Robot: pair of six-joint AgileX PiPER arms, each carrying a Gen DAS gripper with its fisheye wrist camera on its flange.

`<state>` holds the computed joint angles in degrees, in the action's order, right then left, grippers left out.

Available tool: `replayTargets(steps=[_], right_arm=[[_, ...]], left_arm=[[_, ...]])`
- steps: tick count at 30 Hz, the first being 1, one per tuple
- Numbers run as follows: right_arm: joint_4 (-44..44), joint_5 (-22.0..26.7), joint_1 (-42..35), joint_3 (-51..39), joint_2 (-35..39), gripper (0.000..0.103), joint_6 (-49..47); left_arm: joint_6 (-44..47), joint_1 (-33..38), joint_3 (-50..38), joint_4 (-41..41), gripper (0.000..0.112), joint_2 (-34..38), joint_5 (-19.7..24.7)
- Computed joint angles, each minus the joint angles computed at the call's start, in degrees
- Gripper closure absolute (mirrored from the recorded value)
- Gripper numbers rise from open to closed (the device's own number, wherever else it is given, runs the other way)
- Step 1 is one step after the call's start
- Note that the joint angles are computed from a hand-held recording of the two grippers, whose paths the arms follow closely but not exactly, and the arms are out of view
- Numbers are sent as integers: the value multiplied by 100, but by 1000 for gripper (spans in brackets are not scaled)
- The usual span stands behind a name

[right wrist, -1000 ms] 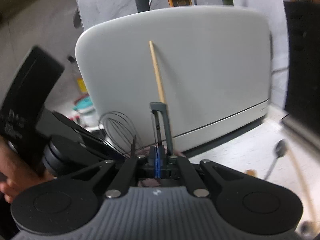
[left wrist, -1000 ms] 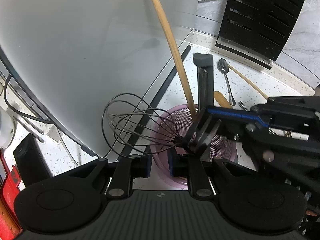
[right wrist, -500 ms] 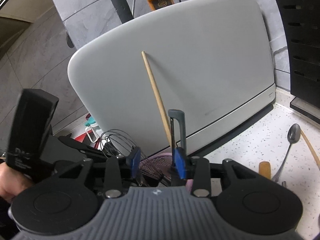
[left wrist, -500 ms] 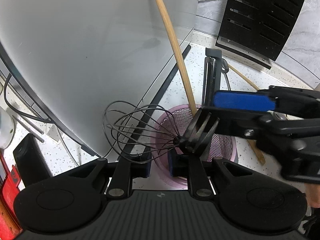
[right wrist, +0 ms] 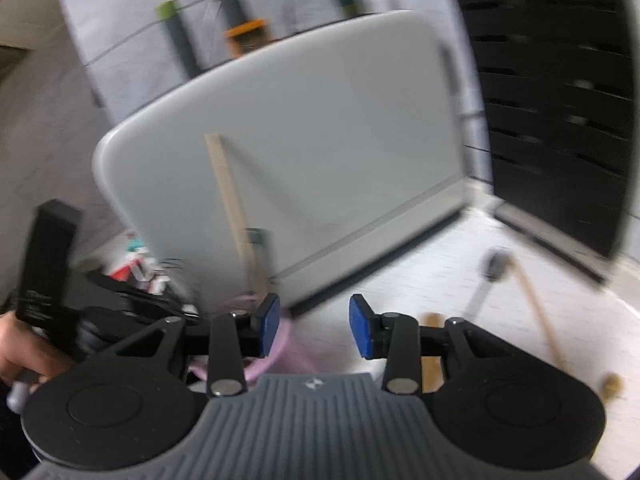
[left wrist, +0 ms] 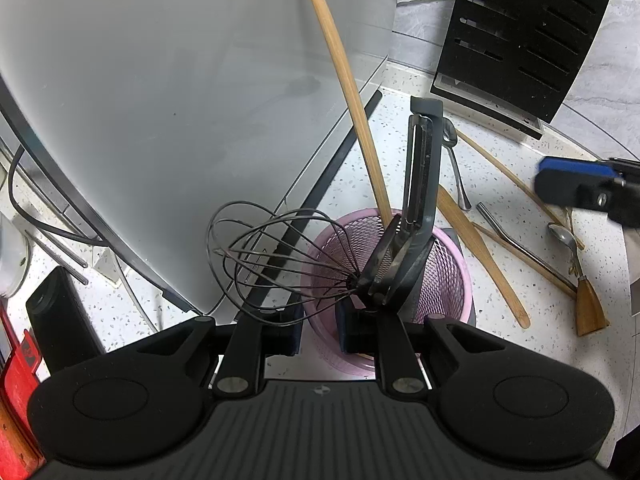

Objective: Organize utensils
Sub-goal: 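Lower the peeler into the pink cup and open the right gripper, then move the right gripper to the orange-handled spoon and grasp it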

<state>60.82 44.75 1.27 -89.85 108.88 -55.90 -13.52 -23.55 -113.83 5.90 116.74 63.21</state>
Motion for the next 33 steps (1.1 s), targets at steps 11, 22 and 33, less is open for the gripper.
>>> replayTargets(steps=[11, 22, 33], right_arm=[[-1555, -393, -749, -284, 466, 65, 1069], [-1924, -164, -911, 11, 354, 66, 1003], [-2478, 288, -930, -221, 612, 69, 1584]], left_arm=[[-55, -38, -82, 66, 92, 42, 63], [-27, -15, -59, 30, 92, 33, 46], [-27, -13, -40, 29, 92, 22, 37]])
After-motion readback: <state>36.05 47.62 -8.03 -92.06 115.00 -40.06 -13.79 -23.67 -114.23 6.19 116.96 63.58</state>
